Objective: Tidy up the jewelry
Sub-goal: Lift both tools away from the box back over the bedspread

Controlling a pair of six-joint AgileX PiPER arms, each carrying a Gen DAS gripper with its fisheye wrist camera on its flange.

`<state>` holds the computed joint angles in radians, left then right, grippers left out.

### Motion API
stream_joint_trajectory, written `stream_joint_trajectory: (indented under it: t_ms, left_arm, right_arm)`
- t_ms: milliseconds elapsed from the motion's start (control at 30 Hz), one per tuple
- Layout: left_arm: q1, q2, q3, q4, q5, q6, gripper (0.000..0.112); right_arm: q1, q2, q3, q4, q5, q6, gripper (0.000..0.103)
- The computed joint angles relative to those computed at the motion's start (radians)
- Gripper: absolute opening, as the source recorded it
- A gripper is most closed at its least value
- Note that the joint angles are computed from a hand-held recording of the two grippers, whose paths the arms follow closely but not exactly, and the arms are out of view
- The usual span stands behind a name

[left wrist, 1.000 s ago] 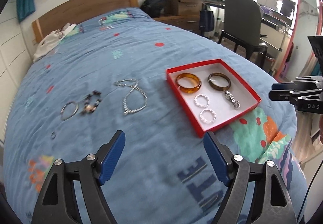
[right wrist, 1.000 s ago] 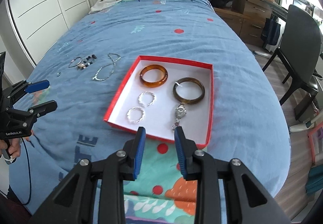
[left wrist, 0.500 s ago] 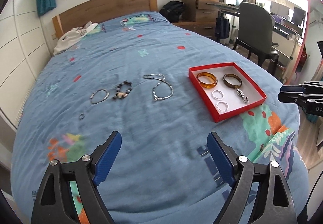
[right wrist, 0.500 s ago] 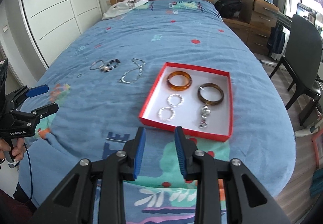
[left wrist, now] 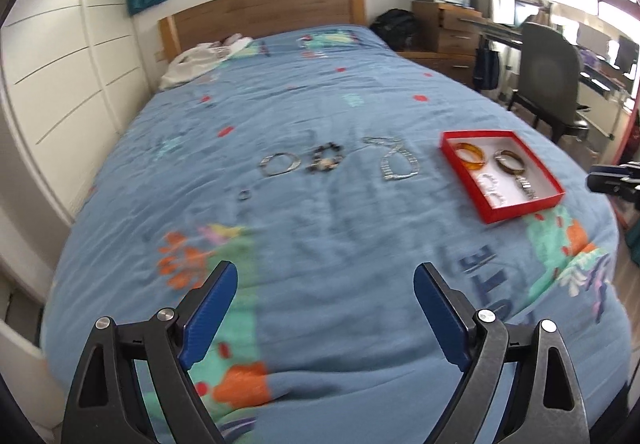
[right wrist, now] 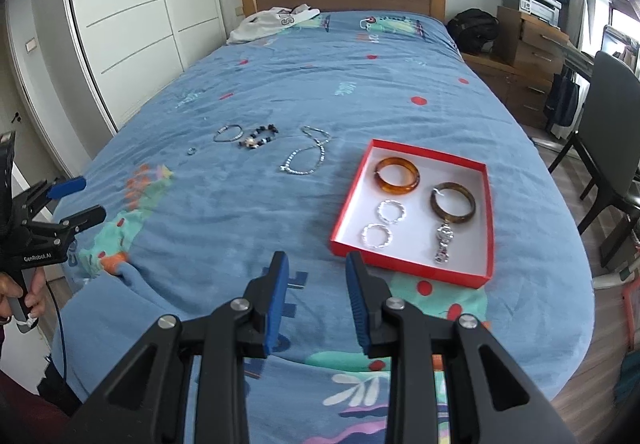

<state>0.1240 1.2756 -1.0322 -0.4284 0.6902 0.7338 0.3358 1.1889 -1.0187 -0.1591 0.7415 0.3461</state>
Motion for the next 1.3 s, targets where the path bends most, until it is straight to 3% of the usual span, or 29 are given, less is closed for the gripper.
stream_joint_trajectory:
  t_ms: [400,533,967,1300]
  left_arm:
    - [0.220,0.045,-0.010,-0.094,-0.001,0.108,0.093]
    - [0.235,0.085,-0.036,-0.095,-0.015,0.102,0.094]
    - [0.242,0.311,-0.202,-0.074,-0.036,0.048,0.094]
    - [0.181,0.591,-0.476,-0.037,-0.011,-0.027,0.094]
  right_arm:
    - [0.106,0.099,-0.101,-0.061,0.003,0.079,0.029]
    - [0.112,0.153,-0.143,-0.053,-0.005,0.070,0.042]
    - [0.090,0.386,-0.302,0.060,-0.053,-0.020,0.043]
    - [0.077,0.667,-0.563,0.142,-0.029,-0.092,0.050]
